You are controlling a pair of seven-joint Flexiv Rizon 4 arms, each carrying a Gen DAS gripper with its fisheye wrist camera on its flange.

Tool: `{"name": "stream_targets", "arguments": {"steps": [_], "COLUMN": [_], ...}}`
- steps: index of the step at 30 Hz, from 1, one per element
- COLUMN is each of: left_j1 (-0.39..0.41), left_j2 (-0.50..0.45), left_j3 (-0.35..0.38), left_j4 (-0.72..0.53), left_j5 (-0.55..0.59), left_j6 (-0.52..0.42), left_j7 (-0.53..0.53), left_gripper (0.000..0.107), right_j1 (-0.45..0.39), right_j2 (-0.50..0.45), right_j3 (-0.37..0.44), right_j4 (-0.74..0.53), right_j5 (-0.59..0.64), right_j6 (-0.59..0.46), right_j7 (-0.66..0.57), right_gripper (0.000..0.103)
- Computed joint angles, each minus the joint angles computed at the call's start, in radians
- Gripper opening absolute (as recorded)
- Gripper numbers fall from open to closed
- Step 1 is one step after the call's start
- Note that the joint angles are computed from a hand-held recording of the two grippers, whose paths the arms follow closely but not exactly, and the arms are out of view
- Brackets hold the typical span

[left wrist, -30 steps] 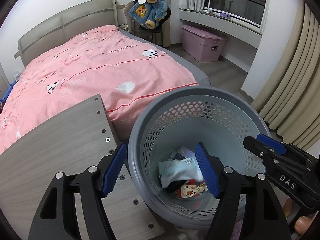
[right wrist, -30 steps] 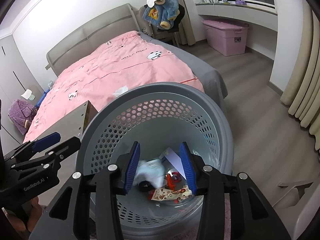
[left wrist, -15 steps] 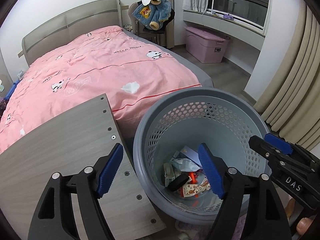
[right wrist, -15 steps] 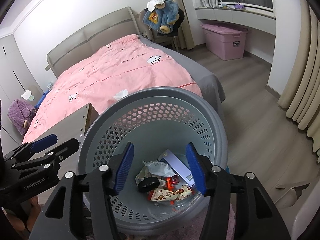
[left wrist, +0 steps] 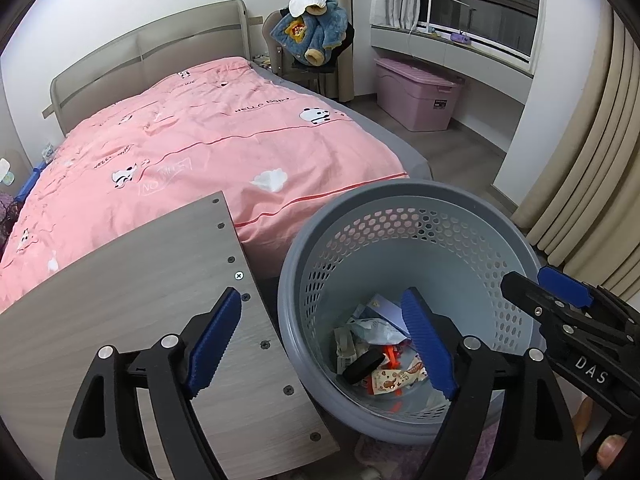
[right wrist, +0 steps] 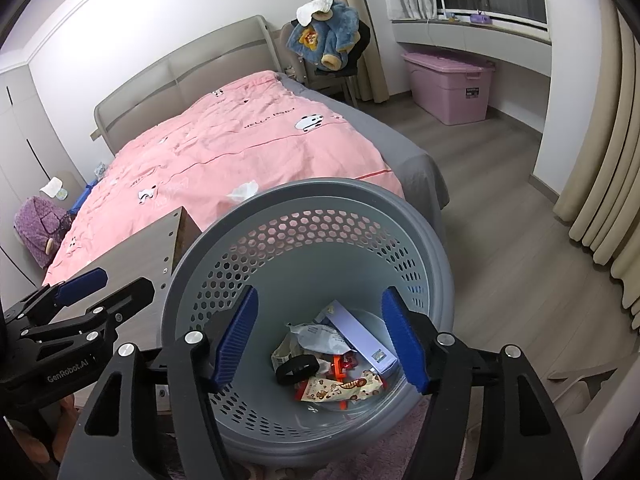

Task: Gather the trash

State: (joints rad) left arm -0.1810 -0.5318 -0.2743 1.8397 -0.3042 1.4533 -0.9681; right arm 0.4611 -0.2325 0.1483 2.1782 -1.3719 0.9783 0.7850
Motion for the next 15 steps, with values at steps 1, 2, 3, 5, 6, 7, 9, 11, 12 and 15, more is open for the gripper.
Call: {"name": "stream_targets", "arguments": {"steps": [1, 2, 3, 5, 6, 7, 9, 11, 12, 15], "left_j1": [-0.001, 0.002, 0.004, 0.005, 0.004, 0.005, 0.001, -0.004, -0.008, -0.017], "left_j2": [0.0, 0.001, 0.002, 0.005, 0.006, 0.008, 0.009, 0.01, 0.011, 0.012], "left_j3": [0.001, -0.002, -0.004, -0.005, -0.005, -0.004, 0.002, 0.008, 0.013, 0.027], "left_j4": [0.0, 0.0, 0.002, 0.004, 0.006, 0.008, 0.007, 0.007, 0.008, 0.004], "left_j5": [0.0, -0.002, -0.003, -0.005, -0.005, -0.004, -0.003, -0.001, 0.002, 0.011], "left_j6": [-0.002, -0.005, -0.005, -0.003, 0.0, 0.001, -0.002, 0.003, 0.006, 0.002], "left_j7": [-0.002, -0.001, 0.0, 0.0, -0.001, -0.001, -0.006, -0.012, -0.017, -0.03], "left_gripper": [0.079, 0.079, 0.079, 0.079, 0.079, 0.079, 0.081, 0.082, 0.082, 0.083], "right_j1": [0.0, 0.0, 0.0, 0.001, 0.002, 0.002, 0.005, 0.009, 0.011, 0.016], "right_j2": [0.0, -0.001, 0.0, -0.001, -0.001, -0.002, -0.002, -0.002, -0.001, 0.002], "right_j3": [0.0, 0.0, 0.0, 0.0, 0.0, 0.001, 0.001, 0.003, 0.003, 0.006], "right_j4": [0.0, -0.001, 0.0, -0.001, -0.002, -0.004, -0.006, -0.007, -0.007, -0.006], "right_j5": [0.0, 0.0, -0.001, -0.002, -0.001, 0.001, 0.004, 0.009, 0.01, 0.012], "right_j6": [0.0, 0.0, -0.001, -0.002, -0.004, -0.005, -0.01, -0.022, -0.027, -0.04], "right_j7": [-0.001, -0.001, 0.0, 0.002, 0.001, 0.0, -0.001, -0.002, -0.001, 0.003], "right_gripper": [0.065, 0.065, 0.065, 0.065, 0.066, 0.066, 0.066, 0.069, 0.07, 0.073]}}
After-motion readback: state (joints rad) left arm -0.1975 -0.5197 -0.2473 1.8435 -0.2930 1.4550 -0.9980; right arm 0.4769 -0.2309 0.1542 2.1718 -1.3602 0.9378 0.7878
